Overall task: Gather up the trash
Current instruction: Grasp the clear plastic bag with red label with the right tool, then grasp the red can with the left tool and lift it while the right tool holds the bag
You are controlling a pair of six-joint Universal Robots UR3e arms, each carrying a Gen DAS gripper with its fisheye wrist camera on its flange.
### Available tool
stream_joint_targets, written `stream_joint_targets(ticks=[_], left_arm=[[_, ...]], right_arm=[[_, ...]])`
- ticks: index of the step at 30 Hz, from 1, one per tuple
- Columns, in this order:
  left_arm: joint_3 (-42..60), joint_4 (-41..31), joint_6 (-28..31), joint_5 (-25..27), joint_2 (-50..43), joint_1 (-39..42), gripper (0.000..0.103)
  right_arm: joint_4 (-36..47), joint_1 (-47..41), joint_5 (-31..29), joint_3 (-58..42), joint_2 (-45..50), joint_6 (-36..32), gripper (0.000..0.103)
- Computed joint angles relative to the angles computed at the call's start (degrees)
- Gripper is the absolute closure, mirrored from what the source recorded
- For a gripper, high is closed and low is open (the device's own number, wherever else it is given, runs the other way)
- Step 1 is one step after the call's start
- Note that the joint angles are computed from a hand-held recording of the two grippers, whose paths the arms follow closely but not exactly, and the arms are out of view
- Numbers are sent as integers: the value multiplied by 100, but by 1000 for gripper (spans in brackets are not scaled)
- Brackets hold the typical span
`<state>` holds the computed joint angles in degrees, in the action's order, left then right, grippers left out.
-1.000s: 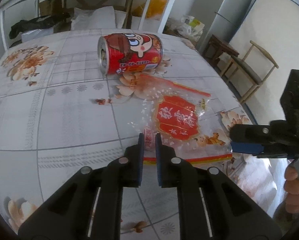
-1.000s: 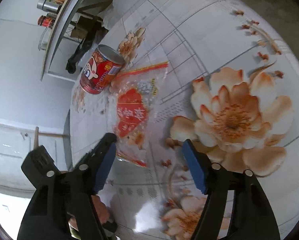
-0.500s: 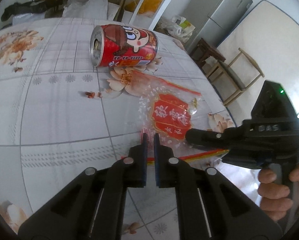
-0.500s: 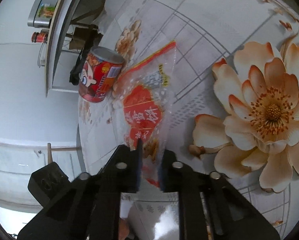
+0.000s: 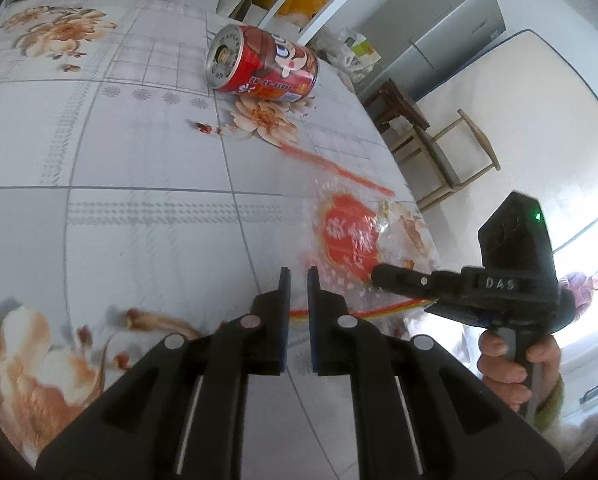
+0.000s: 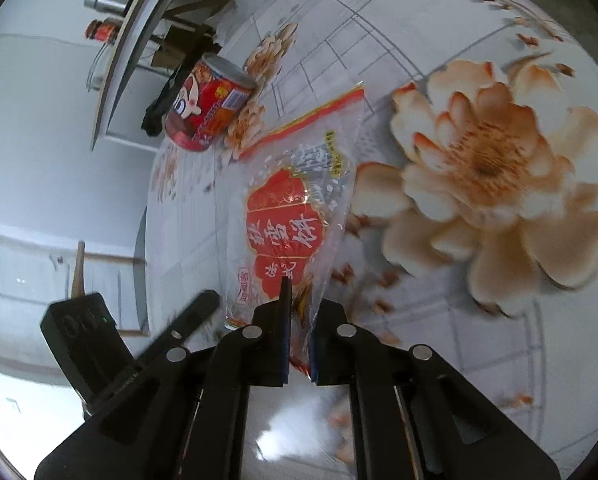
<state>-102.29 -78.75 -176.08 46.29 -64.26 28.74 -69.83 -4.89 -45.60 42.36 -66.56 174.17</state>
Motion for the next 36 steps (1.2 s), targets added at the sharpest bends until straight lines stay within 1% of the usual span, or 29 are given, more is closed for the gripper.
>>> stream_joint_targets(ticks=[2,5,6,7,8,10,12,14,15,17,18,21,22,23,24,27,29,31,32,35,36], left_arm=[[126,-223,63,-29,71,89,96],[509,-306,97,105,39,137,88],[644,-286,112,157,-6,142,82],[849,-165,79,263,-121,108,70],[1080,32,9,412,-295,35,63],[1598,357,-103,840,-711,-179,36],[2165,680,-43,1276,-1222,-424,26],[2852,982,65,1899,-1898,-742,25],[3044,1009,223,1924,-2086,-729,20],[3361,1098,619,1731,-2532,-720,18],[3641,1158,835,1870,-2937,-824,18],[3977,1591,1455,2336,-3607,-1093,16],[4125,1599,1548,2397,-3753,-1135,15],[4252,1625,1607,2406,-3919,-1161,15],[4484,1545,1663,2297,-4128,-1153,15],[5108,1173,1815,1761,-4636,-1075,14],[5572,826,1888,1697,-4993,-1118,14],[6248,272,1887,1797,-5456,-1206,14],[6378,145,1869,1716,-5590,-1196,14],[6019,263,1819,1531,-5477,-1155,16],[5774,399,1818,1494,-5353,-1139,23]], right_arm=[[226,-160,25,128,-133,-324,96],[556,-374,20,270,-302,-779,97],[652,-446,0,308,-358,-945,97],[740,-519,-22,330,-403,-1103,97],[825,-573,-38,329,-424,-1246,97],[959,-676,-71,327,-464,-1479,97],[1007,-787,-91,353,-507,-1656,97],[980,-885,-80,434,-553,-1774,97],[972,-923,-61,465,-563,-1818,97],[1066,-1044,65,548,-570,-2002,97],[1126,-1089,127,569,-560,-2077,97],[1285,-1179,244,569,-519,-2268,97],[1333,-1195,268,548,-497,-2317,97],[1395,-1207,286,503,-462,-2348,97],[1445,-1213,294,469,-437,-2372,97],[1504,-1177,267,317,-338,-2397,97],[1480,-1163,272,309,-327,-2396,97],[1426,-1166,320,411,-363,-2408,97],[1392,-1174,351,485,-395,-2400,97],[1342,-1217,445,682,-475,-2383,97],[1361,-1241,487,729,-486,-2388,97]])
